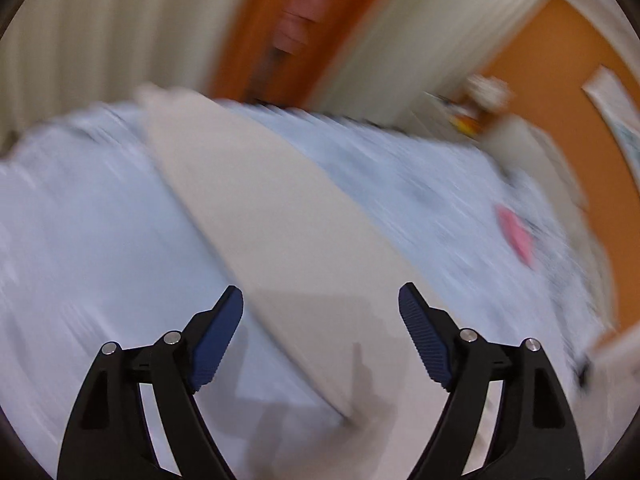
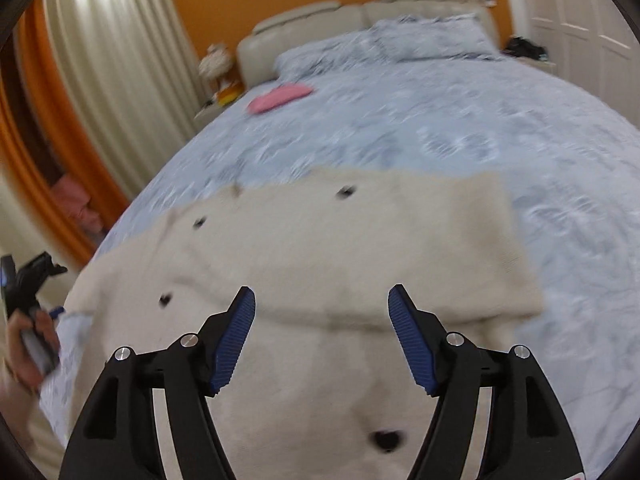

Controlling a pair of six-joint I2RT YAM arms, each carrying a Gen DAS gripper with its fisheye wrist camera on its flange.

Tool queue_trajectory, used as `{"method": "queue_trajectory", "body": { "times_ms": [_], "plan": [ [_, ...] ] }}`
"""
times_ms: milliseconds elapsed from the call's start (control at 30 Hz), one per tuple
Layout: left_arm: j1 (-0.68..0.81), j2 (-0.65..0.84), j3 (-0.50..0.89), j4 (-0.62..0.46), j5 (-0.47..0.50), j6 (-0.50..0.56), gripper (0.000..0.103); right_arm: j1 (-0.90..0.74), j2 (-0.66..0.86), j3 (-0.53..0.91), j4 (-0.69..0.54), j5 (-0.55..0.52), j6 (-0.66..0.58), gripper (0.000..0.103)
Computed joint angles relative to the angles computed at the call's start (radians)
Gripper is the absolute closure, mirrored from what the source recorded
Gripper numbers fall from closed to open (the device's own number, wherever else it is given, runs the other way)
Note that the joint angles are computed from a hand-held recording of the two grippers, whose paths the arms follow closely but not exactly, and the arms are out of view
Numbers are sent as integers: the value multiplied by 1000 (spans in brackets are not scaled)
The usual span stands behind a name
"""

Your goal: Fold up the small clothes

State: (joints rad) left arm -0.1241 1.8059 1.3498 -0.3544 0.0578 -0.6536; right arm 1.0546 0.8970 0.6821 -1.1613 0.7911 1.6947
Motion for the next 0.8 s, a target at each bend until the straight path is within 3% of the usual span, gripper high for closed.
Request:
{"method": "queue_trajectory", "body": {
  "times_ms": [100,167,233,267,333,367,400,467,633,800],
  "plan": [
    [139,182,232,-120,-36,2,25,-48,38,-21,125,-41,-104,35],
    [206,325,413,-233,7,-18,26,-68,40,-45,174,-62,-141,35],
    [232,451,571,-353,43,-34,41,-90,51,-56,209,-82,-175,35],
    [226,460,582,-352,19,-38,43,-95,55,-58,216,-87,-181,35],
    [213,465,592,-330,20,-7,84,-105,65,-63,229,-97,-190,35],
    [204,496,648,-363,28,7,91,-109,68,-67,237,-100,-196,35],
    [192,494,655,-351,26,-2,94,-111,69,-68,238,-101,-196,35],
    [152,408,555,-228,4,-17,94,-117,65,-69,236,-95,-201,35],
    [-28,176,387,-59,39,55,95,-99,37,-54,164,-48,-149,35],
    [-388,-73,177,21,105,136,90,-103,-59,-58,42,-13,-66,35]
  ]
}}
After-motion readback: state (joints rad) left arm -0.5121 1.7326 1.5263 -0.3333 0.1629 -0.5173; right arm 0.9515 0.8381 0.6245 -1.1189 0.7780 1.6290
